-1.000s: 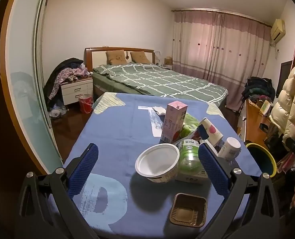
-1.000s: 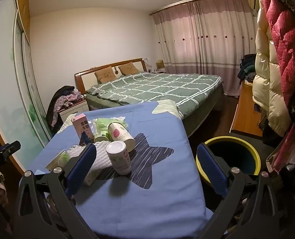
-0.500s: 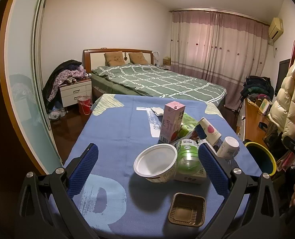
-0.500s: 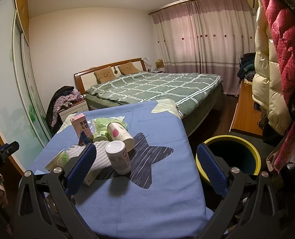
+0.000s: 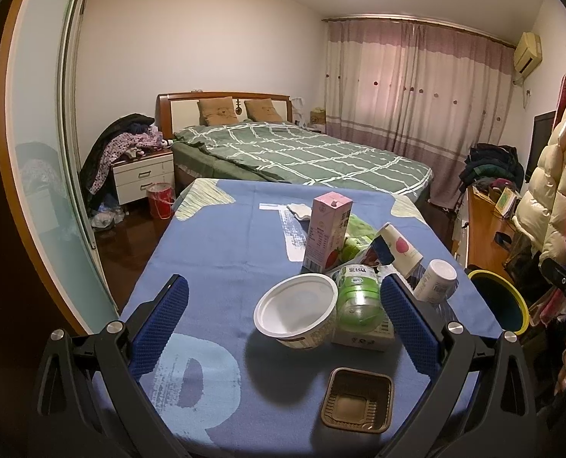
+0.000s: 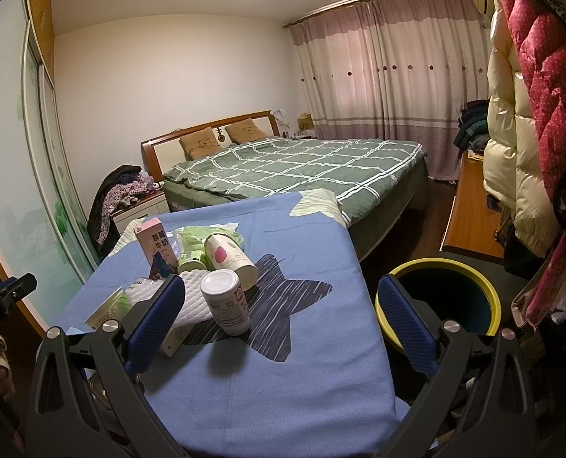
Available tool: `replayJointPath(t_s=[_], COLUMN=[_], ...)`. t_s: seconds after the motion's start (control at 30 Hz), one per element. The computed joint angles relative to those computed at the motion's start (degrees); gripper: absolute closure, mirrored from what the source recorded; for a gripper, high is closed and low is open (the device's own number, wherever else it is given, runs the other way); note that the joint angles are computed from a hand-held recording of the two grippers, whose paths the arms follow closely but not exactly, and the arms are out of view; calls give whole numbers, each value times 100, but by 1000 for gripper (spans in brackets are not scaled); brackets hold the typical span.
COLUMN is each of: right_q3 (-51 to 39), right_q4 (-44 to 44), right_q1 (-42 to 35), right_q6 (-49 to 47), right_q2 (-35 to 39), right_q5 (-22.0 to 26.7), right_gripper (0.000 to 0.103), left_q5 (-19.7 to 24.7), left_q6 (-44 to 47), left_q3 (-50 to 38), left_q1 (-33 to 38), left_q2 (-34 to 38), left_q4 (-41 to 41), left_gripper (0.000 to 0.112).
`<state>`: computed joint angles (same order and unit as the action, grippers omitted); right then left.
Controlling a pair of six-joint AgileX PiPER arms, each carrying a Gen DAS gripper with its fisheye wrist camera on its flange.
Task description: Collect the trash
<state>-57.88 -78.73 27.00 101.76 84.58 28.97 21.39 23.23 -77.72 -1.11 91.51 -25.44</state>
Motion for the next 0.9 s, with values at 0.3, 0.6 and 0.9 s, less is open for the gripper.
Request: replayJointPath(t_s=[0.3, 0.6, 0.9], right_q3=[11, 4, 13], right_q4=[13, 64, 57], right_q1=[-19, -44, -57], right_q6=[-13, -70, -61], right_q2=[-9, -17, -24], right_q5=[-11, -32, -46], right_gripper=[7, 7, 7], left_q5=[10, 9, 7], left_q6=[75, 45, 41], left_q3=[-11, -9, -2], left_q1=[-8, -16, -16], left_q2=[52, 46, 45], left_q4=[-58, -30, -32], left_gripper=[13, 13, 13])
